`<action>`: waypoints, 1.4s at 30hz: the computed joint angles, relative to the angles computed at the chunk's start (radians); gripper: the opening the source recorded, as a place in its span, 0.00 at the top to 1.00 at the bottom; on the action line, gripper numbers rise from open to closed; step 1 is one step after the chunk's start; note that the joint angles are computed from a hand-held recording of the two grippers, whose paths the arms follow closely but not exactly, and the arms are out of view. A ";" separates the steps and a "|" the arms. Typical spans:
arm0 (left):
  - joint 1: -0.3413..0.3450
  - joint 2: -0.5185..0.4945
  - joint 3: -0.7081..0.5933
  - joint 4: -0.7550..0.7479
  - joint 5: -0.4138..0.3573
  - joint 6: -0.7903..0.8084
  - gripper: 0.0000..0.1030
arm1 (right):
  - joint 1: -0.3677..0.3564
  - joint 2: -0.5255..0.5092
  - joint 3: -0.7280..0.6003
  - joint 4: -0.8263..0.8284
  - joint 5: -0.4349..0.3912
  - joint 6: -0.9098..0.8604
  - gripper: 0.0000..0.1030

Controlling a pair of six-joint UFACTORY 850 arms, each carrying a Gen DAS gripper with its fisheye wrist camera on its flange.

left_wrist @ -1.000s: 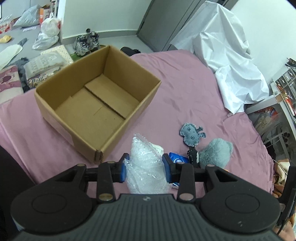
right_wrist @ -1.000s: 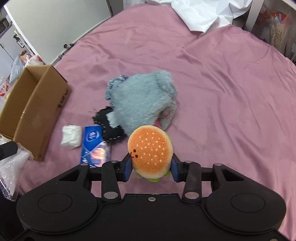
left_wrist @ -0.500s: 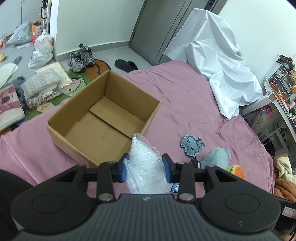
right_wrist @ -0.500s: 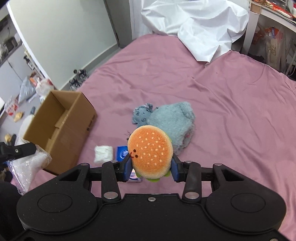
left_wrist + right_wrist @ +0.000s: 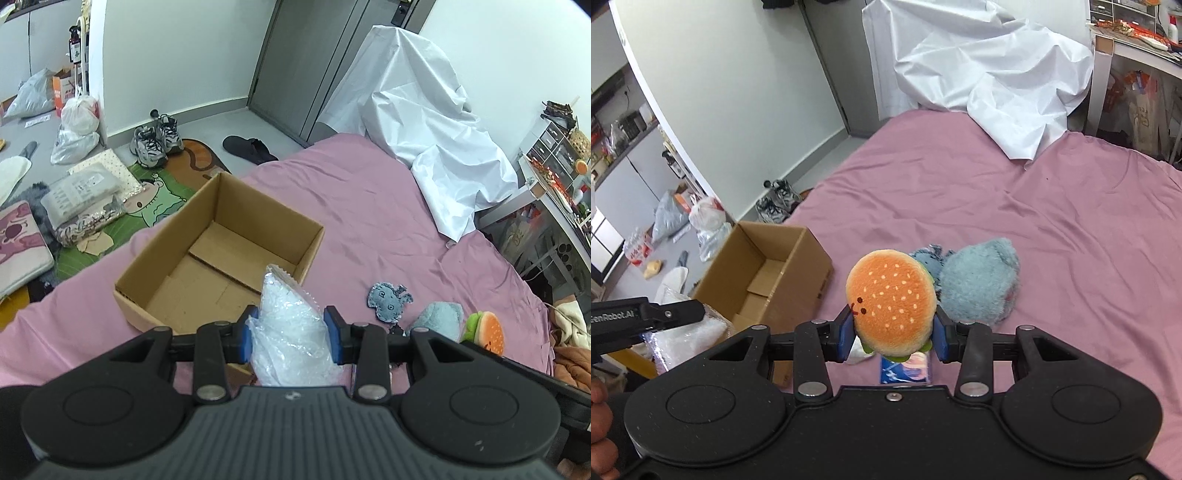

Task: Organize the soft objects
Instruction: 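Carry the bag with the left tool into the box while the right tool carries the burger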

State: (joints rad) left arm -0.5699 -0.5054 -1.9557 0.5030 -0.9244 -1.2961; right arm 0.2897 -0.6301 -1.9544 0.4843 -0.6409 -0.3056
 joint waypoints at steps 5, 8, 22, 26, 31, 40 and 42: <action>0.011 0.004 0.002 0.011 -0.002 0.019 0.64 | 0.007 0.012 0.018 0.050 0.037 -0.018 0.61; 0.021 0.006 0.007 0.012 0.000 0.031 0.64 | 0.010 0.019 0.031 0.085 0.060 -0.032 0.61; 0.083 0.008 0.038 -0.001 0.042 0.056 0.64 | 0.030 -0.010 -0.003 0.133 0.087 -0.052 0.60; 0.103 -0.008 0.026 0.000 0.051 0.080 0.64 | 0.039 -0.021 -0.013 0.139 0.087 -0.056 0.60; 0.132 -0.043 -0.003 -0.031 0.064 0.122 0.64 | 0.047 -0.042 -0.037 0.104 0.083 -0.023 0.60; 0.170 -0.121 -0.077 -0.078 0.073 0.184 0.64 | 0.060 -0.102 -0.119 0.042 0.054 0.048 0.60; 0.179 -0.140 -0.097 -0.087 0.072 0.198 0.64 | 0.064 -0.119 -0.145 0.032 0.039 0.058 0.60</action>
State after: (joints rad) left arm -0.3911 -0.6451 -2.0526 0.4161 -0.8519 -1.0981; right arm 0.3532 -0.7493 -2.0992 0.5163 -0.6017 -0.2478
